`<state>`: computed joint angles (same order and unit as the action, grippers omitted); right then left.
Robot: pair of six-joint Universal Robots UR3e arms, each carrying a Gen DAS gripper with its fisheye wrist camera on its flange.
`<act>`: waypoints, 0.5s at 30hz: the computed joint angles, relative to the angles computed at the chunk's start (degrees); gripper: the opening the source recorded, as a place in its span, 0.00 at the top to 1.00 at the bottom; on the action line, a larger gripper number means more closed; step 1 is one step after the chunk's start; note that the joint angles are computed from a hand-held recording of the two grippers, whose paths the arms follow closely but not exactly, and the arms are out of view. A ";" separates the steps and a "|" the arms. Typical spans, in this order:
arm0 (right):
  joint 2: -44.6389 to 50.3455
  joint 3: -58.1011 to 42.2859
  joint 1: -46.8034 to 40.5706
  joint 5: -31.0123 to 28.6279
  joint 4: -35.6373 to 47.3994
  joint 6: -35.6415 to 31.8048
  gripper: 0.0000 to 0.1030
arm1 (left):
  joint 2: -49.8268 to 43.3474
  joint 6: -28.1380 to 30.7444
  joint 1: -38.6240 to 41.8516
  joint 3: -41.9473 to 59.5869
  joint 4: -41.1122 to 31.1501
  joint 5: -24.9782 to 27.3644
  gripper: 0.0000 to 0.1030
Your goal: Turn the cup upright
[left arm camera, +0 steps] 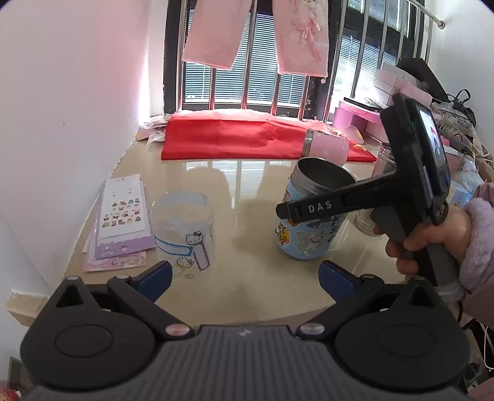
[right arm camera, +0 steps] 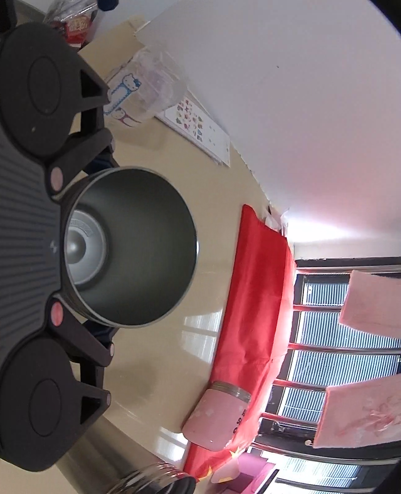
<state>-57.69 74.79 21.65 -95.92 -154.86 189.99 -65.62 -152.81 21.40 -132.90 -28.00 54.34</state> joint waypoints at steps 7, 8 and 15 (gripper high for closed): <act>-8.20 15.42 0.84 -0.88 -17.44 -0.14 0.02 | 6.83 -0.29 2.09 -2.74 -0.91 -1.36 0.00; -10.19 19.19 1.41 -1.87 -21.52 -0.24 0.02 | 8.40 -0.13 2.65 -3.35 -1.50 -1.76 0.00; -25.05 45.35 7.52 -11.07 -46.66 -2.54 0.00 | 28.93 1.18 10.07 -8.62 -13.53 -8.87 0.00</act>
<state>-82.74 120.13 29.17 -106.99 -201.52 187.46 -36.68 -151.63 31.47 -141.52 -41.53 45.47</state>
